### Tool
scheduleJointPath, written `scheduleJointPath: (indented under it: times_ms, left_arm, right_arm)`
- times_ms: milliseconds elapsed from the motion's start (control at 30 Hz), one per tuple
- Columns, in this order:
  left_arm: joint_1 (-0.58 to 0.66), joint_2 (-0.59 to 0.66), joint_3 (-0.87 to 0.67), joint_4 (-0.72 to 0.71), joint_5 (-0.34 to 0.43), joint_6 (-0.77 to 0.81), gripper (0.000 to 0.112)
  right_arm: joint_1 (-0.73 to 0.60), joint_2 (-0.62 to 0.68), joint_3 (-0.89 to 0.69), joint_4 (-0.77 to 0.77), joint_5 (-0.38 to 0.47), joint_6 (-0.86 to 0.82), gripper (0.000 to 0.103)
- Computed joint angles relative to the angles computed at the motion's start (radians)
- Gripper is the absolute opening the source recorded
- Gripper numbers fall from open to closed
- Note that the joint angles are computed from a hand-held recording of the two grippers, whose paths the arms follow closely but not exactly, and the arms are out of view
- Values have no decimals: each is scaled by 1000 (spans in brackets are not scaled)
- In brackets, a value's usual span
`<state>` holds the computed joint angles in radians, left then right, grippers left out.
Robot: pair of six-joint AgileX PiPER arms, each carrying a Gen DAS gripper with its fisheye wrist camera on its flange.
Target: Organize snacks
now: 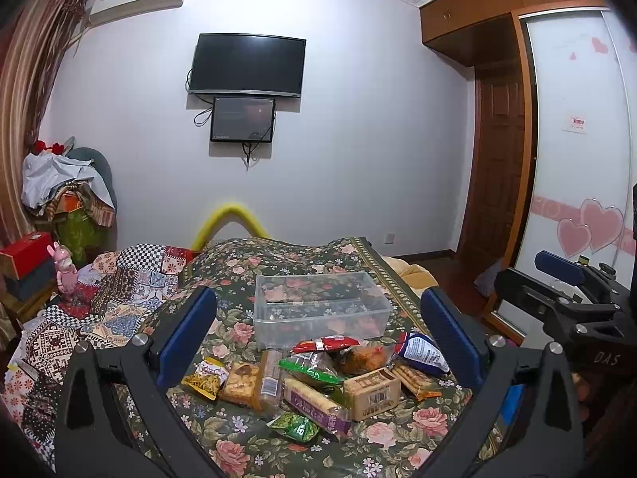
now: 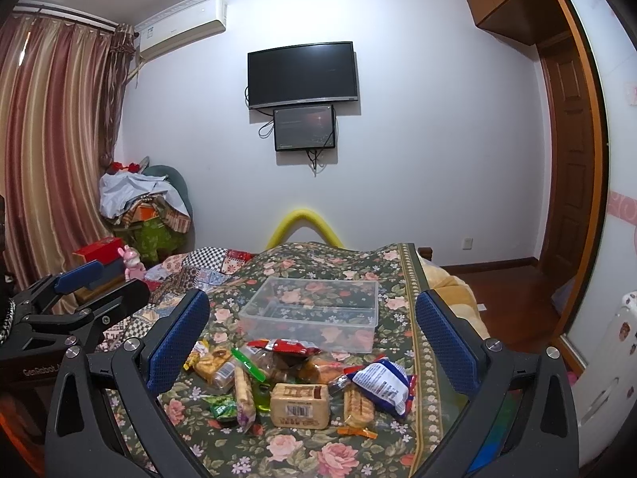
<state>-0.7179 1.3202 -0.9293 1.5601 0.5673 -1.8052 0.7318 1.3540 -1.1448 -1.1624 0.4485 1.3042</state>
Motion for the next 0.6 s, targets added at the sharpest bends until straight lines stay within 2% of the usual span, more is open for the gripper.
scheduleJointPath:
  times_ms: [367,600]
  left_arm:
    - [17,3,-2,-8,-13,9,103]
    - [58,26,-1,-10,-48,10,103]
  right_arm:
    - [4,9,-8,13,-4,-8,103]
    - [-37,33,-16,101,-49,-89,103]
